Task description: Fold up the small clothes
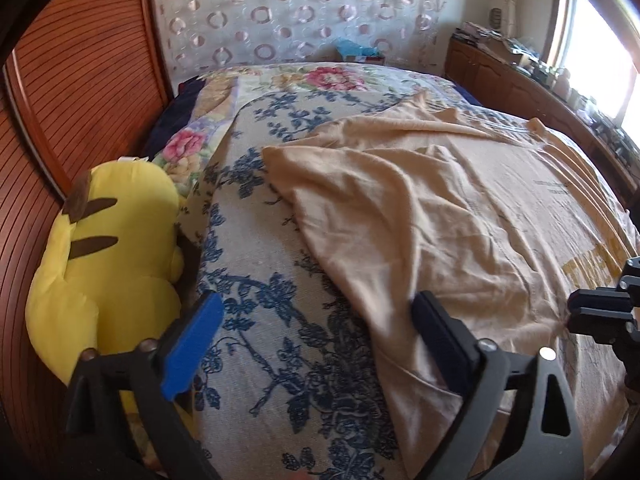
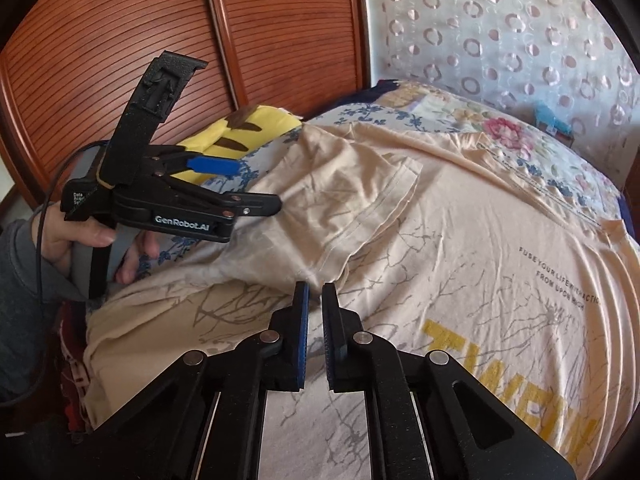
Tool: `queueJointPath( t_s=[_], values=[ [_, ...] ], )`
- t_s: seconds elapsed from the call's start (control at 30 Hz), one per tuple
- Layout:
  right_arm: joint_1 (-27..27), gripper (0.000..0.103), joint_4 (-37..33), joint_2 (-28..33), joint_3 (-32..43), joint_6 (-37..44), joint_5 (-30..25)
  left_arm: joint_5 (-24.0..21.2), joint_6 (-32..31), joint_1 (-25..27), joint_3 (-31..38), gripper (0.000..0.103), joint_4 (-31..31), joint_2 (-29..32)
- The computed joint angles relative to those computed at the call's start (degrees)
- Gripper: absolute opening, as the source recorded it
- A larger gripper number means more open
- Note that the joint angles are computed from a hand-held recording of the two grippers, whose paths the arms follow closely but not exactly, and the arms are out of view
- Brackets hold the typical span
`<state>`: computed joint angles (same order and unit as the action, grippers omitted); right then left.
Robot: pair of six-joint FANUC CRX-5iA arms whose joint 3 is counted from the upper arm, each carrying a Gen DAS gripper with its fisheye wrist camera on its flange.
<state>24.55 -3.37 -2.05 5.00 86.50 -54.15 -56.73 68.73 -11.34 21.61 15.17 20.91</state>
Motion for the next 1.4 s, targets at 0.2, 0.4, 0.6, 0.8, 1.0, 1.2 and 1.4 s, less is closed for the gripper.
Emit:
queueJointPath(
  t_s=[0.2, 0.4, 0.6, 0.8, 1.0, 1.2, 1.4],
  values=[
    [-0.8, 0.021, 2.2, -2.0, -2.4, -2.5, 1.6, -0.3, 0.9, 0.0, 0.4, 0.102, -0.9, 0.1],
    [-2.9, 0.051, 5.2, -6.3, -6.7, -5.2, 3.7, -0.6, 0.9, 0.0, 0.7, 0.103, -0.9, 0.4],
    [-6.1, 0.055, 9.6, -11.3, -11.9, -9.1, 4.4, 2.2, 0.7, 0.2, -1.5, 0.102, -0.6, -1.2],
    [-11.3, 0.055, 15.4, -16.5, -17.0, -11.3, 2.9, 8.1, -3.0, 1.0, -7.9, 0.102, 4.0, -5.5],
    [-19.3, 0.056, 18.1, -21.3, -20.9, -13.6, 1.9, 11.4, -6.7, -0.4, -12.0, 0.102, 7.9, -9.6],
    [-26.0, 0.062, 19.9, -23.7, -23.7, -16.7, 1.7, 14.2, -13.1, -3.4, -15.9, 0.102, 16.4, -12.4],
    [-30.6, 0.064, 17.8, -23.9, -24.6, -16.4, 1.3, 14.5, -15.3, -6.8, -16.1, 0.102, 19.1, -12.8]
  ],
)
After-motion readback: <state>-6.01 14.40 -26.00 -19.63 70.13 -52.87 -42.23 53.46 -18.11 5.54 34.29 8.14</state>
